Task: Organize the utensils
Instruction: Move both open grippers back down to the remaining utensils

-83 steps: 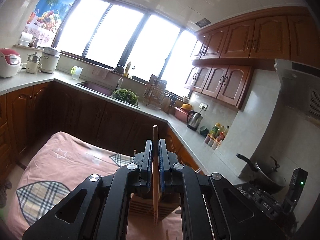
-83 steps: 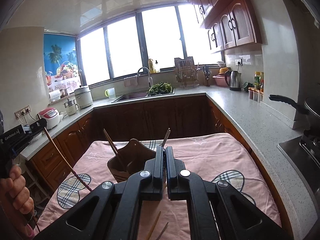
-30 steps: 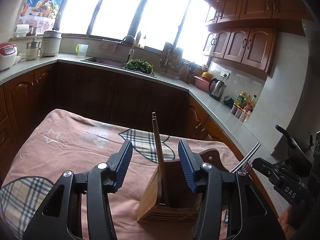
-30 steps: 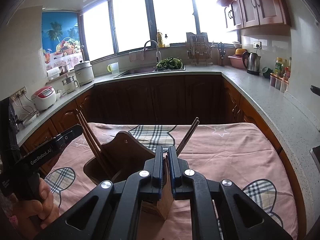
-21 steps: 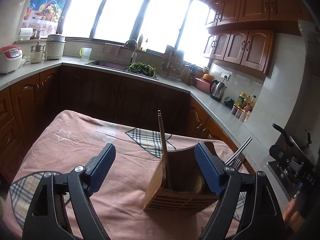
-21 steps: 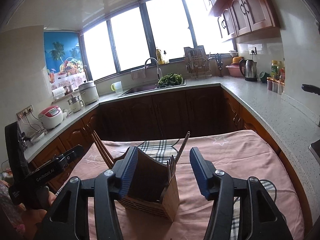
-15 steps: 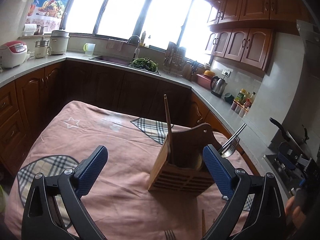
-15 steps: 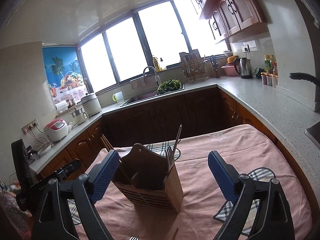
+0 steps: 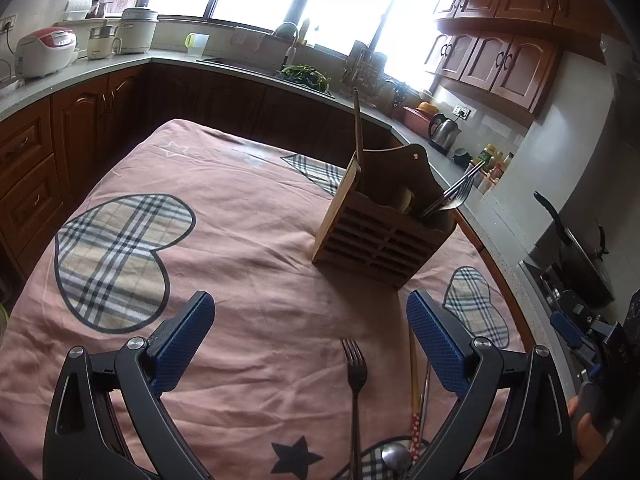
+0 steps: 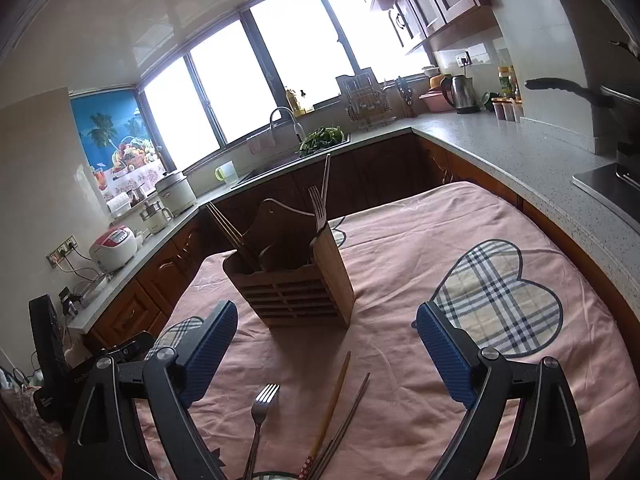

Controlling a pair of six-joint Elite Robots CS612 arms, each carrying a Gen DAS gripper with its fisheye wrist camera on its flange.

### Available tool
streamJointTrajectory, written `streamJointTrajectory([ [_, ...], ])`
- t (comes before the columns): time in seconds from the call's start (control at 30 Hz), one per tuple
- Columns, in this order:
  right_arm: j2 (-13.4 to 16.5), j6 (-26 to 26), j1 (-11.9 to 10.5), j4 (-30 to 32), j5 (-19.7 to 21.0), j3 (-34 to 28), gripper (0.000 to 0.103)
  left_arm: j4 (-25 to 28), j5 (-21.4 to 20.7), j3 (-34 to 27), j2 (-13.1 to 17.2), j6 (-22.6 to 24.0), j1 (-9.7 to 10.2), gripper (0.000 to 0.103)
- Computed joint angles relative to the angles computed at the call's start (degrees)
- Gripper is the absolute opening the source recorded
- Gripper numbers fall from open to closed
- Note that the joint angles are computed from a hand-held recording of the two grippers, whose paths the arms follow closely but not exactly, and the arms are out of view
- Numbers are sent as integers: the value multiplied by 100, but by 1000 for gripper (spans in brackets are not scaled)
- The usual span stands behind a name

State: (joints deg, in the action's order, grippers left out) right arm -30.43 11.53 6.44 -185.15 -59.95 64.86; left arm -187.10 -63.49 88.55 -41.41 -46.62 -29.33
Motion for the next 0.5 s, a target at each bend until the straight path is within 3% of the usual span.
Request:
streamJointTrajectory([
  [0.5, -256, 73, -93, -150, 79, 843, 93, 189, -57, 427, -141, -244, -212, 99],
])
